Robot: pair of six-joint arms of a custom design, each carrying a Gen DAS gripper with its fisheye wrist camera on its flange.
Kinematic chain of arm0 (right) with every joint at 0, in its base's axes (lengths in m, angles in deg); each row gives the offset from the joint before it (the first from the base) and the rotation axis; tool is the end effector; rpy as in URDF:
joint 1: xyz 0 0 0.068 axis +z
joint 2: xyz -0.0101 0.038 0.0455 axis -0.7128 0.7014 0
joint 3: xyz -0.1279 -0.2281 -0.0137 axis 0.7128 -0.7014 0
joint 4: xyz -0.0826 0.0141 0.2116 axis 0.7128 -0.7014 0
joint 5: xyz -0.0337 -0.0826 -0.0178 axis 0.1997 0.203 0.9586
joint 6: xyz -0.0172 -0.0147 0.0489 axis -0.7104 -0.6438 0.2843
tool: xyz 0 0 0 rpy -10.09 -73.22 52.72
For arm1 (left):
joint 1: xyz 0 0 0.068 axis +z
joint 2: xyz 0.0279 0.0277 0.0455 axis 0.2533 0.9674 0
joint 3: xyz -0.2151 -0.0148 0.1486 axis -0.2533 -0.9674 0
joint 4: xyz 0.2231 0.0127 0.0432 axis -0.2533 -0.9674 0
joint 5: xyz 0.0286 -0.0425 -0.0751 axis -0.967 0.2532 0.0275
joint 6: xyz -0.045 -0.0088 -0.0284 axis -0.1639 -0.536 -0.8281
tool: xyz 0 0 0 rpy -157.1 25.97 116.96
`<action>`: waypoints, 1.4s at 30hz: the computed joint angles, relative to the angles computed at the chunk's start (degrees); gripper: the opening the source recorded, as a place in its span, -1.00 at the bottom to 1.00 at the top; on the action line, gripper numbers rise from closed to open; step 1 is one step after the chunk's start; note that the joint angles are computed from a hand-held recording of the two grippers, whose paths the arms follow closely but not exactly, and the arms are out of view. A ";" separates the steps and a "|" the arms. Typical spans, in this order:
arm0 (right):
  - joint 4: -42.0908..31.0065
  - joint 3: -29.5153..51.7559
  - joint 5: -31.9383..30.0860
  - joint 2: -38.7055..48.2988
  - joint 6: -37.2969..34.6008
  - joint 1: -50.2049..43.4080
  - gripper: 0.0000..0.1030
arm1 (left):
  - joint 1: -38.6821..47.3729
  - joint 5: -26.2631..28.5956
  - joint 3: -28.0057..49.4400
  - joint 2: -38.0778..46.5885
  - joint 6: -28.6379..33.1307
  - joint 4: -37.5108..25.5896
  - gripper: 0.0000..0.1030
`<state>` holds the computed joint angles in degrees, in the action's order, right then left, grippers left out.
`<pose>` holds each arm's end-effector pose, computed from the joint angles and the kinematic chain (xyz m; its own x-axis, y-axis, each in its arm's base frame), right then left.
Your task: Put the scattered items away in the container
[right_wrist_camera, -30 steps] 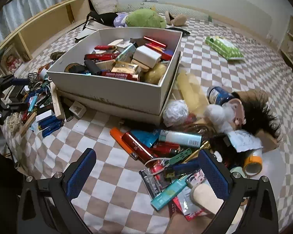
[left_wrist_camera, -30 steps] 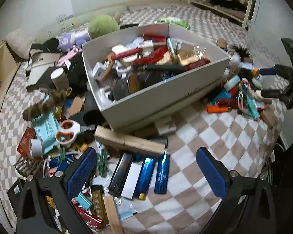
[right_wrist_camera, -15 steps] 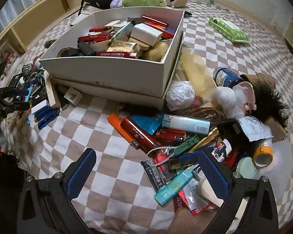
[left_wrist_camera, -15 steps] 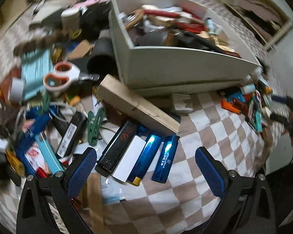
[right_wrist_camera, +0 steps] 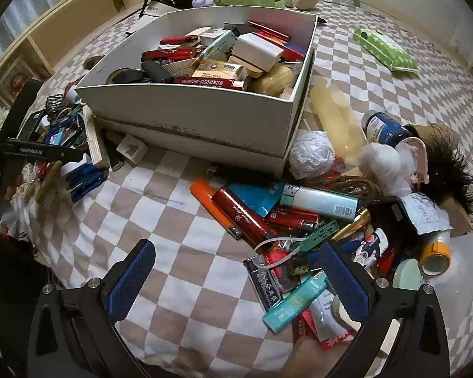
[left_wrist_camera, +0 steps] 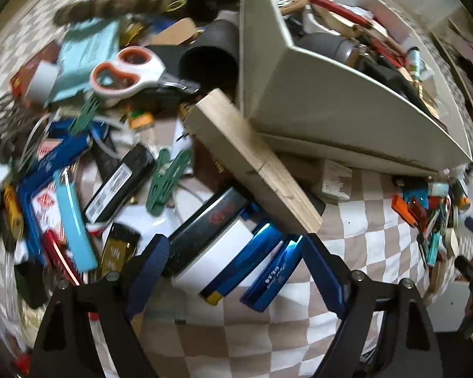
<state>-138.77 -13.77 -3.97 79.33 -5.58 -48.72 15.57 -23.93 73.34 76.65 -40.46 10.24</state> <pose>0.2139 -0.0079 0.2936 -0.9273 -0.0077 -0.3743 -0.0455 0.9947 0.0924 0.3423 -0.0009 0.2689 -0.9668 0.2187 -0.1321 0.2374 0.9601 -0.1480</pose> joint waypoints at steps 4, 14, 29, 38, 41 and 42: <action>-0.16 -0.11 -0.49 0.49 -0.49 -0.34 1.00 | -2.24 -3.14 -2.24 -1.44 1.14 1.59 0.66; -0.56 0.08 -0.82 0.56 -1.24 -1.95 1.00 | -4.79 -8.91 -2.40 1.03 3.58 4.12 0.23; -1.94 0.70 -2.43 2.34 -1.17 -4.61 1.00 | -2.95 -7.07 -4.66 -2.80 9.64 2.63 -0.29; -3.85 0.74 -10.79 5.19 -0.96 -10.46 0.98 | 1.56 -3.84 -2.30 -3.54 11.57 -1.50 -0.53; -4.75 0.33 -11.09 5.94 -1.62 -9.55 0.76 | 2.47 -3.18 -2.27 -4.21 12.26 -2.56 -0.54; -5.27 0.07 -10.76 6.28 -1.52 -9.25 0.74 | 2.70 -3.02 -2.26 -4.44 12.45 -2.87 -0.54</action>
